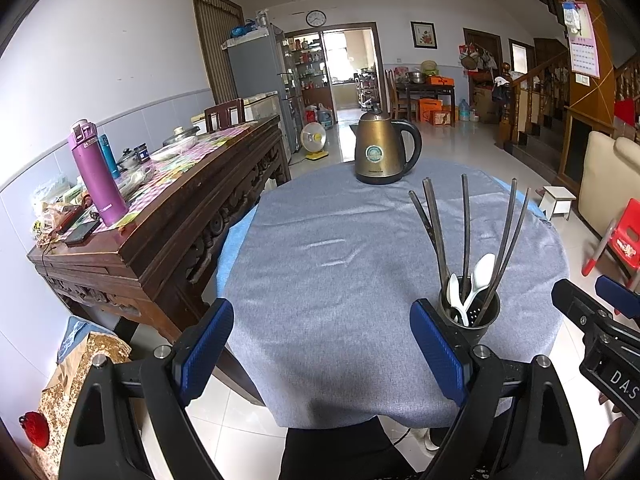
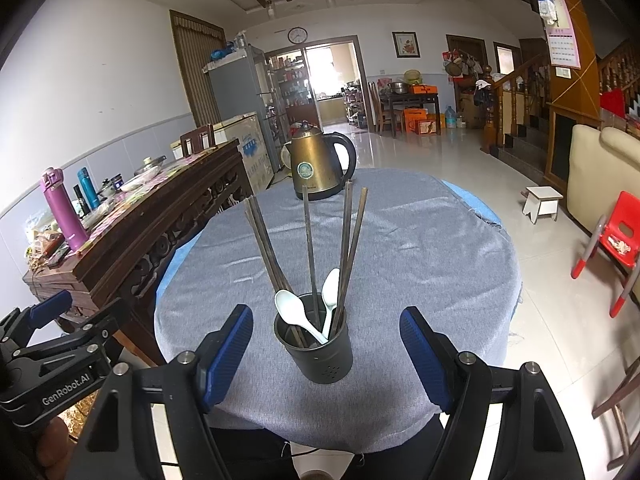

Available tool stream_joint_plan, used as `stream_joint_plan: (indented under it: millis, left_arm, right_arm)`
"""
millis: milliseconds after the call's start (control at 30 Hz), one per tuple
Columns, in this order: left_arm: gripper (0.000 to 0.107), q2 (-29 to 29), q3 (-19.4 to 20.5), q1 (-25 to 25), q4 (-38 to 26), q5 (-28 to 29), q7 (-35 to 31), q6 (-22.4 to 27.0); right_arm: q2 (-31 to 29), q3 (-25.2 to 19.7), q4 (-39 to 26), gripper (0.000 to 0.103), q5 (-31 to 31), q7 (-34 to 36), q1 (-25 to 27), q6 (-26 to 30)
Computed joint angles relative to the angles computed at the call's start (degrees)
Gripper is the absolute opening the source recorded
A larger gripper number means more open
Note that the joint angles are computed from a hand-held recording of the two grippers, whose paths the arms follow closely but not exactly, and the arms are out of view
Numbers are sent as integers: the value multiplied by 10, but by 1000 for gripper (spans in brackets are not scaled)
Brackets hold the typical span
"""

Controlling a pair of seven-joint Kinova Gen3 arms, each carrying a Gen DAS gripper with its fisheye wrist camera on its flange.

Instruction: Organize utensils

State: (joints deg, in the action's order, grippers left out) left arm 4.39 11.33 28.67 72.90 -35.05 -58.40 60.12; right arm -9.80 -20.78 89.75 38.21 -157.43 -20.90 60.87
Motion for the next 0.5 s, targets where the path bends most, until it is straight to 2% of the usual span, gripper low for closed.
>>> stream_joint_plan:
  millis: [500]
  left_arm:
    - [90,1,-1,-2,-1,5,-6,0]
  right_arm:
    - [1,-1,2,79,3,-4,-2,-1]
